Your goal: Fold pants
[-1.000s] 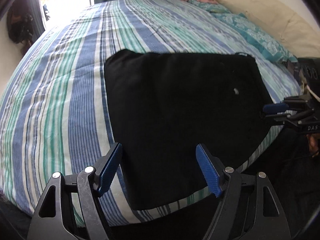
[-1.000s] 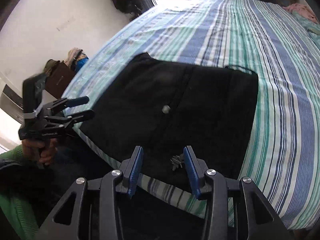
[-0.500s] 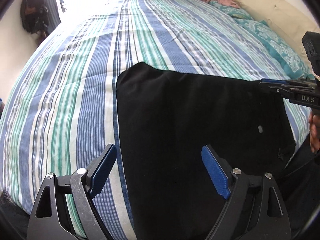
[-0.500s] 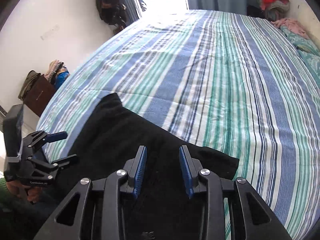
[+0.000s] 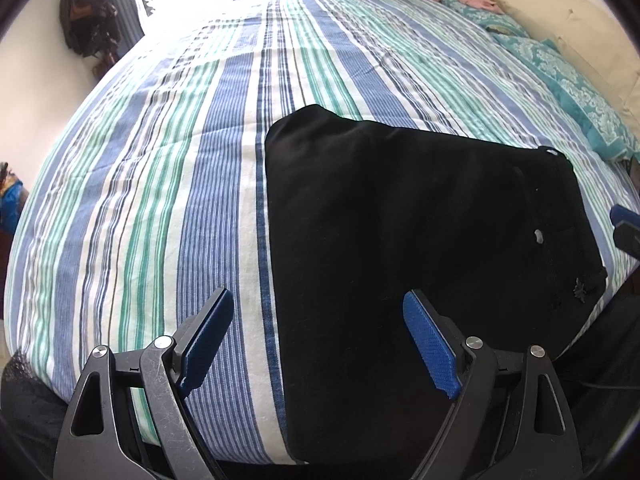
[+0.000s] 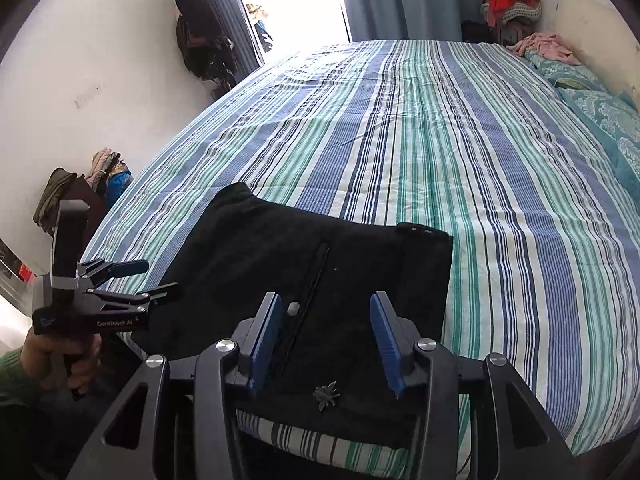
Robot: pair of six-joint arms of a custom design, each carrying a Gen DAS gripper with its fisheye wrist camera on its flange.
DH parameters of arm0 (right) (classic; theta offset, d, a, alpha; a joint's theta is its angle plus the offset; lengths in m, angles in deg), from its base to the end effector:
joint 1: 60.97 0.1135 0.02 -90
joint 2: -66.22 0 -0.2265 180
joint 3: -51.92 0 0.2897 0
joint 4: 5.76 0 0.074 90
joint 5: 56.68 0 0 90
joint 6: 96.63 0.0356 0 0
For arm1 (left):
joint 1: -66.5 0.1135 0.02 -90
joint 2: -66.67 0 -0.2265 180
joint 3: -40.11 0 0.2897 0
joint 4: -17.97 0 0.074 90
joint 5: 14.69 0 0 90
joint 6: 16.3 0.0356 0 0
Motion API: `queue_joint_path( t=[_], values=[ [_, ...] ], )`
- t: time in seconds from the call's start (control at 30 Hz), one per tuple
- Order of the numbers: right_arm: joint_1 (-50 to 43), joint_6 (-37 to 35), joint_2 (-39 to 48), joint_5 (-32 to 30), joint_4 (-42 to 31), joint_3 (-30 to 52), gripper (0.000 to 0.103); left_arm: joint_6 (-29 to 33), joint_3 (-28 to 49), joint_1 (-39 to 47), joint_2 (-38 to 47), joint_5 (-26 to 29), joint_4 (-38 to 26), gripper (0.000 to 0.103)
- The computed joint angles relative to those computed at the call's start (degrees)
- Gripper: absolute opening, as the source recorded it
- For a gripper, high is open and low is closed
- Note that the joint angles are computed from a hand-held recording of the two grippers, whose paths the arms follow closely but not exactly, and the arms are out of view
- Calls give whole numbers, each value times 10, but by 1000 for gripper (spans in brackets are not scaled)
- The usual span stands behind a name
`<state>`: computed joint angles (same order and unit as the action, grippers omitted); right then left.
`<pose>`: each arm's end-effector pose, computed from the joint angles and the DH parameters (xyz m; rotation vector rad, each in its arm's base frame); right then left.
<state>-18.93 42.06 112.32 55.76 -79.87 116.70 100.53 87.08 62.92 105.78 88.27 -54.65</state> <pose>0.1562 0.1225 0.2815 0.2920 2.4285 0.2003 0.1767 -0.0191 0.1977 0.7632 2.5499 -0.1760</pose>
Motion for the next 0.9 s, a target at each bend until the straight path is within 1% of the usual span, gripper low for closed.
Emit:
queue_joint_path(
  t=[0.1, 0.2, 0.23, 0.27, 0.3, 0.33, 0.43, 0.47, 0.5, 0.53, 0.57, 0.67, 0.73, 0.77, 0.8, 0.83, 0.9],
  values=[
    [62, 54, 10, 15, -6, -10, 47, 1, -1, 0, -4, -2, -2, 88],
    [92, 92, 25, 12, -6, -25, 47, 5, -2, 0, -6, -3, -4, 88],
    [89, 105, 31, -4, -8, -33, 51, 8, -3, -1, -5, -7, -6, 88],
    [78, 115, 36, -34, -10, -43, 54, 12, -4, -2, -2, -10, -9, 88],
    [66, 121, 28, -66, -4, -61, 54, 20, -5, 2, 3, -12, -14, 88],
    [66, 130, 7, -75, 4, -79, 54, 28, -7, 11, 4, -9, -19, 88],
    [79, 153, -42, -73, -11, -92, 54, 67, -1, 77, 12, 38, -40, 90],
    [84, 163, -58, -72, -19, -96, 56, 78, 3, 99, 19, 50, -44, 91],
    [93, 177, -71, -61, -35, -96, 59, 87, 8, 118, 28, 59, -46, 91],
    [105, 194, -80, -45, -53, -94, 68, 96, 13, 135, 36, 68, -48, 91],
    [114, 210, -92, -30, -68, -95, 73, 101, 16, 147, 44, 73, -46, 91],
    [141, 271, -149, 23, -106, -103, 74, 115, 25, 181, 57, 94, -43, 91],
    [153, 307, -170, 57, -129, -105, 78, 117, 30, 194, 70, 104, -41, 91],
    [145, 310, -175, 64, -129, -105, 81, 116, 33, 194, 81, 106, -38, 91],
    [133, 304, -185, 66, -124, -111, 82, 116, 37, 195, 94, 108, -35, 91],
    [116, 288, -198, 62, -113, -120, 82, 115, 40, 196, 105, 111, -33, 91],
    [63, 238, -227, 35, -90, -139, 82, 122, 50, 207, 131, 125, -34, 91]
  ],
)
